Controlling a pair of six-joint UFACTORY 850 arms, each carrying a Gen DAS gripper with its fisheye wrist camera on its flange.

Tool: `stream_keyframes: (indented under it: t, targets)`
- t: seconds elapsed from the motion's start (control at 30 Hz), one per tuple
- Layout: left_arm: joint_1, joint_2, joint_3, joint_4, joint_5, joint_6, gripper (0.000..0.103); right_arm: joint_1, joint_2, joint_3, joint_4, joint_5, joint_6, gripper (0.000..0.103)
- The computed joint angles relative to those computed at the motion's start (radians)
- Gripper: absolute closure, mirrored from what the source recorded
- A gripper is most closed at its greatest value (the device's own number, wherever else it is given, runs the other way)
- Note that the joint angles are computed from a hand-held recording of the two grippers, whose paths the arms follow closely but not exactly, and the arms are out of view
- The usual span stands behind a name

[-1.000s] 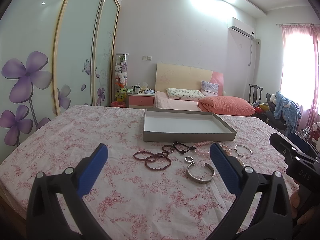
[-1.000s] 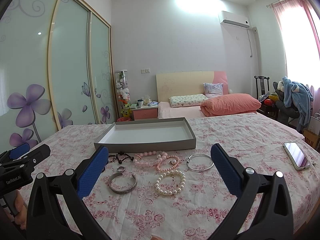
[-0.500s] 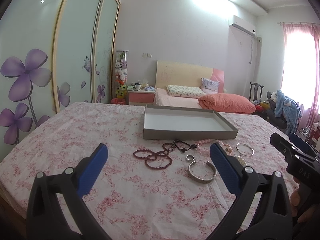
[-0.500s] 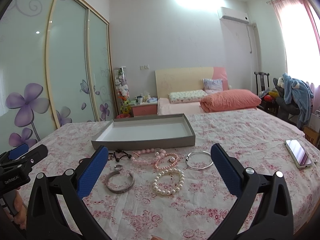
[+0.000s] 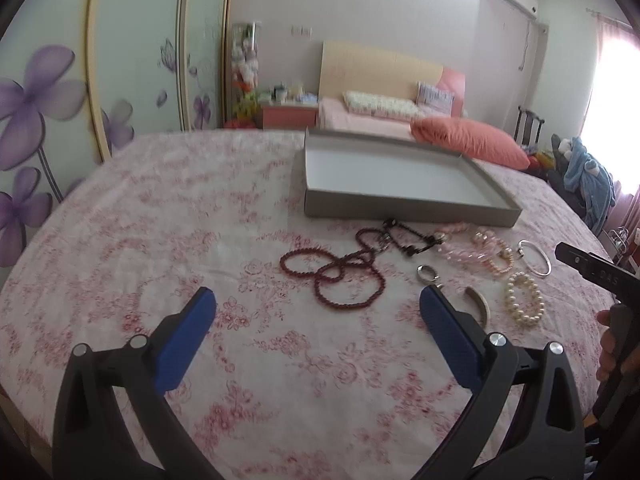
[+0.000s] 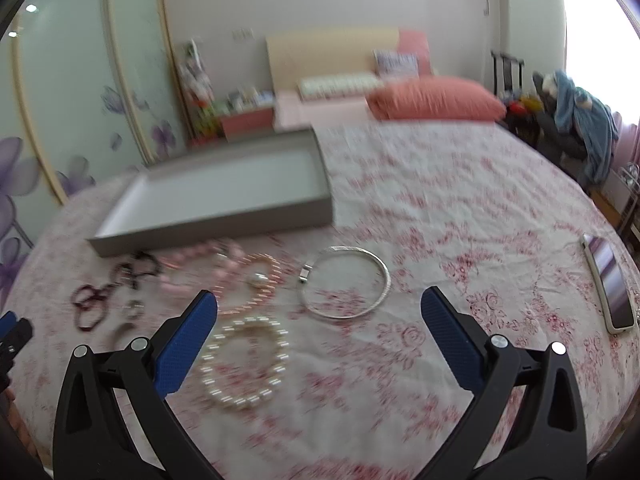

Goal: Organize jewelry
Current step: 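Grasp the thin silver bangle with the right tool while the left tool grasps the dark red bead bracelet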

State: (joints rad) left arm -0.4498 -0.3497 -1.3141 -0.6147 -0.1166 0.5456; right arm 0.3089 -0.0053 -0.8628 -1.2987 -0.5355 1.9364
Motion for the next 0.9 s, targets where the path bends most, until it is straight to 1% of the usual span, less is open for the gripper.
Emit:
stream_keyframes:
  t: [0.07,0.17,0.33,0.47,0.63,0.67,0.77,0.8,0.83,0.9]
  targets:
    - [0.012,-0.029,-0.037,0.028,-0.040,-0.029,0.004,-0.031,-0.027,-0.023,0.083,0.023,-0.087,0.004]
    - [0.017,-0.051,-0.067,0.101,-0.065,-0.096,0.004,-0.063,-0.065,-0.060,0.217,0.040,-0.230,0.004]
    - [0.015,-0.083,-0.108,0.200,-0.097,-0.167,0.004,-0.071,-0.120,-0.107,0.336,0.016,-0.373,0.004]
    - [0.014,-0.107,-0.138,0.229,-0.123,-0.184,0.004,-0.076,-0.144,-0.126,0.398,0.025,-0.442,0.004]
    - [0.015,-0.128,-0.164,0.238,-0.143,-0.192,0.004,-0.079,-0.146,-0.134,0.388,0.029,-0.438,0.006]
    - [0.016,-0.133,-0.171,0.230,-0.150,-0.184,0.004,-0.090,-0.154,-0.140,0.383,0.039,-0.439,0.009]
    - [0.016,-0.150,-0.194,0.240,-0.171,-0.194,0.005,-0.093,-0.150,-0.138,0.362,0.042,-0.418,0.018]
    - [0.016,-0.154,-0.201,0.244,-0.176,-0.196,0.005,-0.099,-0.152,-0.138,0.354,0.048,-0.414,0.026]
    - [0.015,-0.158,-0.206,0.250,-0.181,-0.200,0.005,-0.104,-0.152,-0.137,0.342,0.055,-0.406,0.029]
    - [0.012,-0.176,-0.232,0.280,-0.200,-0.219,0.007,-0.112,-0.150,-0.133,0.335,0.070,-0.407,0.029]
